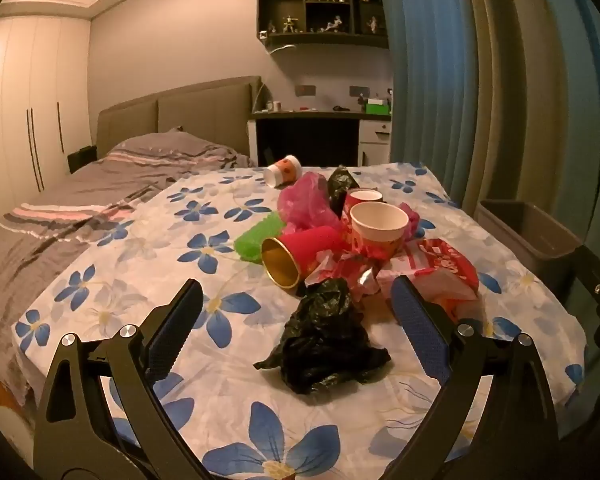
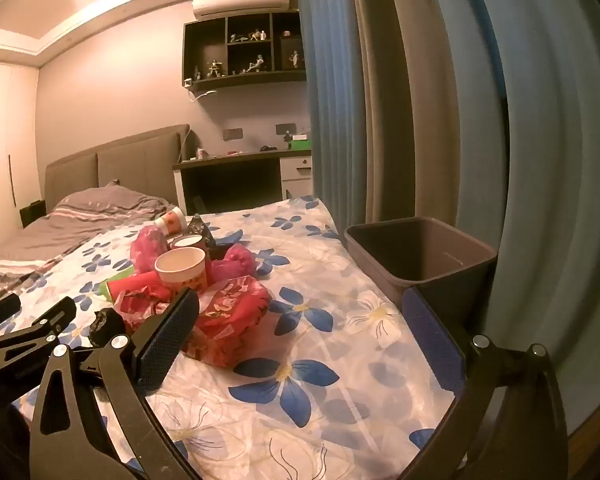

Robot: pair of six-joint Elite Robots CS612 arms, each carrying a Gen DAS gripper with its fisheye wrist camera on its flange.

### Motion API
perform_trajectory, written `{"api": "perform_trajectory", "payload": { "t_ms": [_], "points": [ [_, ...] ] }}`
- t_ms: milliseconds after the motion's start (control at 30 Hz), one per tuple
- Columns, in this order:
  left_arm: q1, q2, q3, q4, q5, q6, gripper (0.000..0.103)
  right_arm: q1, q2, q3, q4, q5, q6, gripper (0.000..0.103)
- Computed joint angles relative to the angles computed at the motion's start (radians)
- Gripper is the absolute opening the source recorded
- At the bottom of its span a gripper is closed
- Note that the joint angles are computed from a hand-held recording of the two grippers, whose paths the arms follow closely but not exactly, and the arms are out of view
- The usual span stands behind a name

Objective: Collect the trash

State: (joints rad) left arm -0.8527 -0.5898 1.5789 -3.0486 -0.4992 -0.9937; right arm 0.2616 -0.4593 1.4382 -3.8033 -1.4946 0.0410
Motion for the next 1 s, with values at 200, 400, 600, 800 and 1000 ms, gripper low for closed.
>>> {"api": "perform_trajectory", "payload": {
  "t_ms": [200, 400, 600, 800, 1000],
  "points": [
    [-0.002, 0.004, -0.009, 0.000, 0.000, 0.006, 0.093, -0.001, 0.001, 0.000, -0.004, 0.003, 0.000, 0.098],
    [-0.002, 0.001, 0.000, -0.015, -0.005, 0.011, 0.093, -0.002, 0.000, 0.000, -0.001, 0.007, 0.000, 0.098],
    [-0.002, 0.000, 0.003, -0.022, -0.007, 0.008, 0.093, 0.000, 0.000, 0.000, -0.005, 0.003, 0.001, 0.098],
    [-0.001, 0.001, 0.003, -0.027, -0.010, 0.012, 0.093, 0.000, 0.000, 0.001, -0.005, 0.002, 0.000, 0.098],
    [-0.002, 0.001, 0.000, -0.026, -0.010, 0.010, 0.093, 0.000, 0.001, 0.001, -0.007, 0.001, 0.000, 0.098]
  ]
}}
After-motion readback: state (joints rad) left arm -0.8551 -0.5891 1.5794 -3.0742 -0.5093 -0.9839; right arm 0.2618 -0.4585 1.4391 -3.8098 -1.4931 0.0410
